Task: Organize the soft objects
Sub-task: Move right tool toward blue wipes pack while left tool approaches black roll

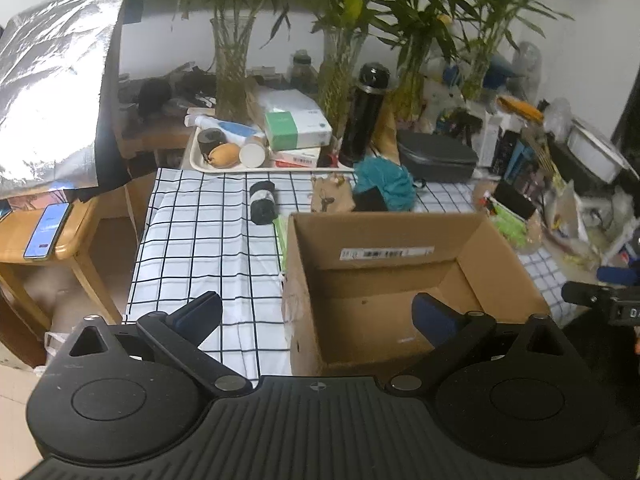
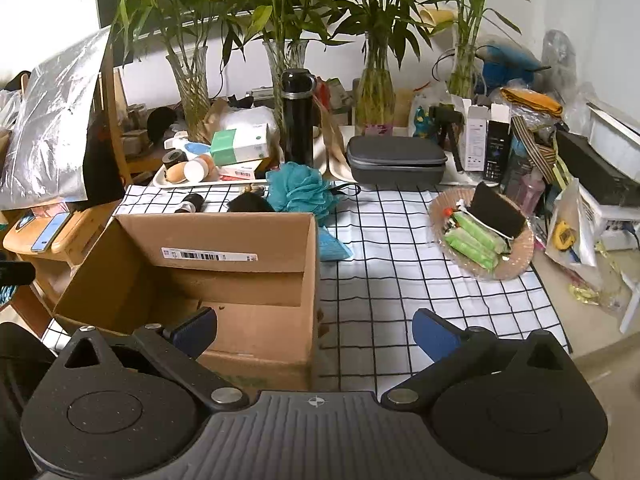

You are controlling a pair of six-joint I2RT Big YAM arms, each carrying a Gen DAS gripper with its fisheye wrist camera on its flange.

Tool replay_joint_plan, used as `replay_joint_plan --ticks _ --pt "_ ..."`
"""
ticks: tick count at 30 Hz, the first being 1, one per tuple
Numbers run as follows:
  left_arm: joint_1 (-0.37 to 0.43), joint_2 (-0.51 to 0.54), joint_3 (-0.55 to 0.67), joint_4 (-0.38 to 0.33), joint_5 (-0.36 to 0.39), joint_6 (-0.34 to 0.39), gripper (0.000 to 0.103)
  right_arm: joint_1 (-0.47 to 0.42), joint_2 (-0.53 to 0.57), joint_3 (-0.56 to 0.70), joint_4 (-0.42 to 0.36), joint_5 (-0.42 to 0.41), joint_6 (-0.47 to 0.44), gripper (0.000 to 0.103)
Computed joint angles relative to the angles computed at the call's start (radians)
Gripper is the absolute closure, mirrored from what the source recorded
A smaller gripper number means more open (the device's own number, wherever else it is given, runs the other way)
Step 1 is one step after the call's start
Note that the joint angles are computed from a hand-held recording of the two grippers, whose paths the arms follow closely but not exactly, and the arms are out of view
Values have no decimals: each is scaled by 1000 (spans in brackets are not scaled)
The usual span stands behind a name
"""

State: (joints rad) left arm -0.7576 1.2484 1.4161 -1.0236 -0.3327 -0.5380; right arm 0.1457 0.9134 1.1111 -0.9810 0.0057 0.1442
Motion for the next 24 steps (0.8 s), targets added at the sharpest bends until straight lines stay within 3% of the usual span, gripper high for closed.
replay_joint_plan --ticks 7,15,24 --pt "31 17 18 27 64 54 0 -43 33 30 29 -86 -18 0" --pt "20 22 -3 79 38 122 0 -92 97 68 36 -199 -34 0" --pt "43 1 -57 159 35 118 0 -129 118 36 137 -321 -78 0"
